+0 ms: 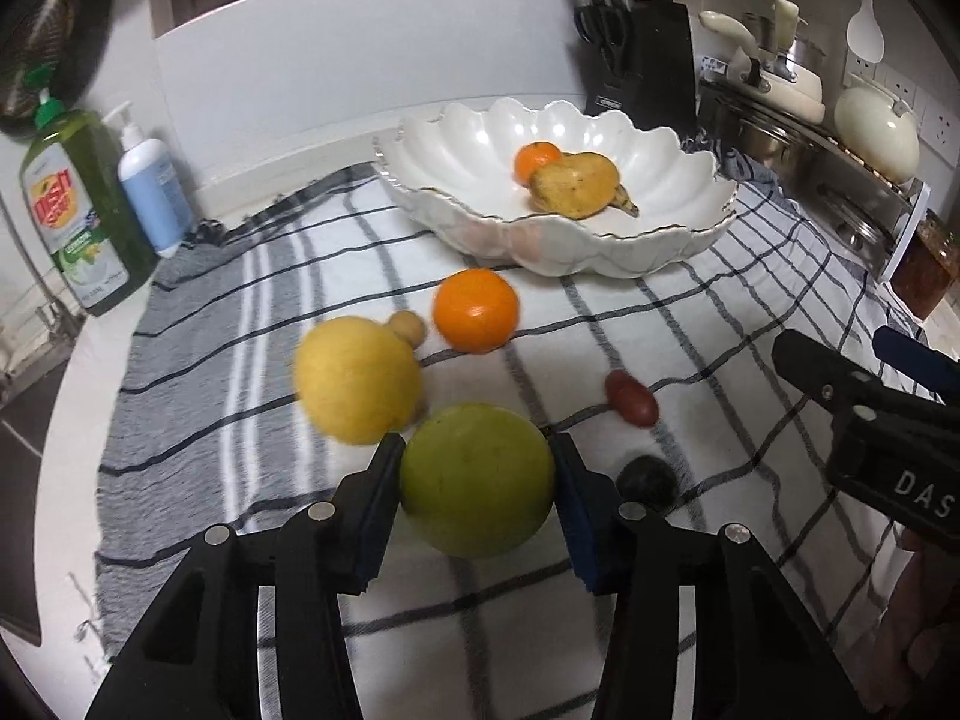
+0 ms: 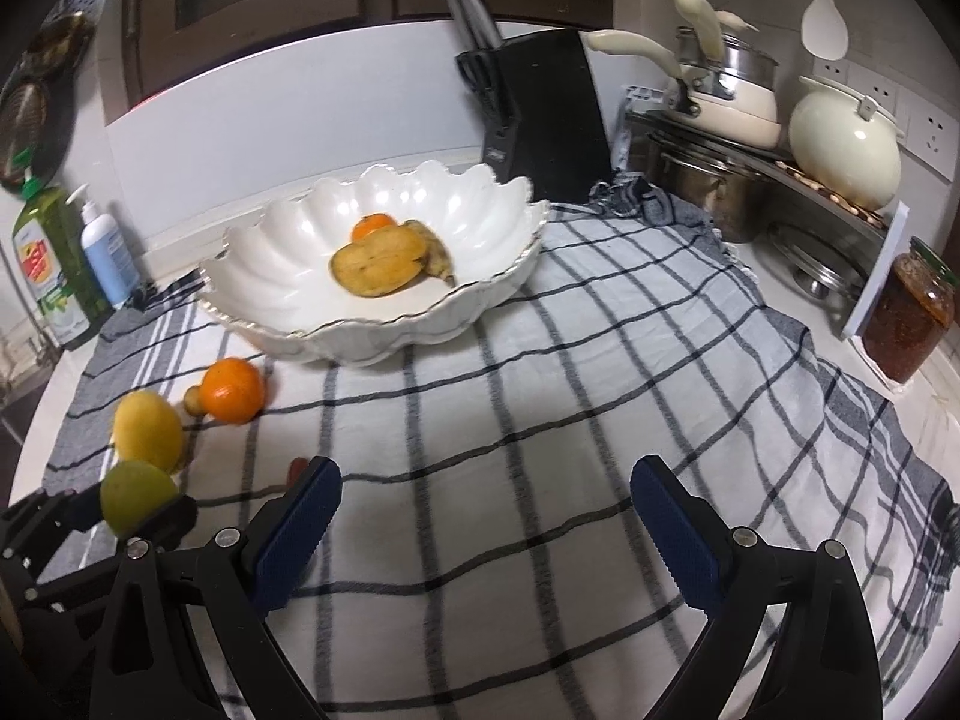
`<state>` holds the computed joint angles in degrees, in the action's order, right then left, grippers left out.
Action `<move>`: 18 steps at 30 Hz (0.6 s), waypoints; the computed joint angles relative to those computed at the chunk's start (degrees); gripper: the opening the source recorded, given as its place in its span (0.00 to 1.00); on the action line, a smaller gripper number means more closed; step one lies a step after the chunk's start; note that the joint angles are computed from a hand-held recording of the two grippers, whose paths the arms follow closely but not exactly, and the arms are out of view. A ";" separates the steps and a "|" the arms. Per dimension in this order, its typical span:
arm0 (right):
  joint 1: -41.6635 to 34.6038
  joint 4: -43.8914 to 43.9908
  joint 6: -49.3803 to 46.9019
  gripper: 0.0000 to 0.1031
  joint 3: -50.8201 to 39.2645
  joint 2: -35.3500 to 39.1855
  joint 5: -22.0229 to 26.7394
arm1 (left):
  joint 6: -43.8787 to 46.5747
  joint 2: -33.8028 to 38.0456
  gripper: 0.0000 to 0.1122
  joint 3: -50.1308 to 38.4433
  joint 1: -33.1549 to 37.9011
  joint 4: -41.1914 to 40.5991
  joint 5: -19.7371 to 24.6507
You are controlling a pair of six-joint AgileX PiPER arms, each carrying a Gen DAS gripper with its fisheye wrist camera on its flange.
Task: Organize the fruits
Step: 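Grasp the green apple with the left gripper while the right grasps the dark plum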
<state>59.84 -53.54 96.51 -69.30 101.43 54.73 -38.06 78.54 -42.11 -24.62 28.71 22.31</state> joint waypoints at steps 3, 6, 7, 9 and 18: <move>1.24 0.22 -0.42 0.95 -1.14 1.09 -0.35 | -0.49 -2.68 0.43 2.04 1.34 1.13 0.59; 2.43 0.73 -1.73 0.95 -3.16 2.85 -1.10 | 2.44 -6.36 0.43 4.69 4.00 -1.19 0.65; 2.95 0.83 -2.27 0.95 -3.96 3.61 -1.42 | 2.45 -7.55 0.43 5.62 4.65 -0.95 0.89; 3.80 0.89 -2.94 0.93 -5.33 5.01 -2.01 | 3.11 -9.72 0.43 7.42 6.26 -1.02 1.07; 3.99 4.81 -8.81 0.65 -10.75 10.79 -5.32 | 12.37 -12.11 0.43 9.92 12.85 -8.78 -0.33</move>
<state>63.83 -48.73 87.70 -80.05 112.22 49.41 -25.69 66.43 -32.19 -11.78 19.93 21.98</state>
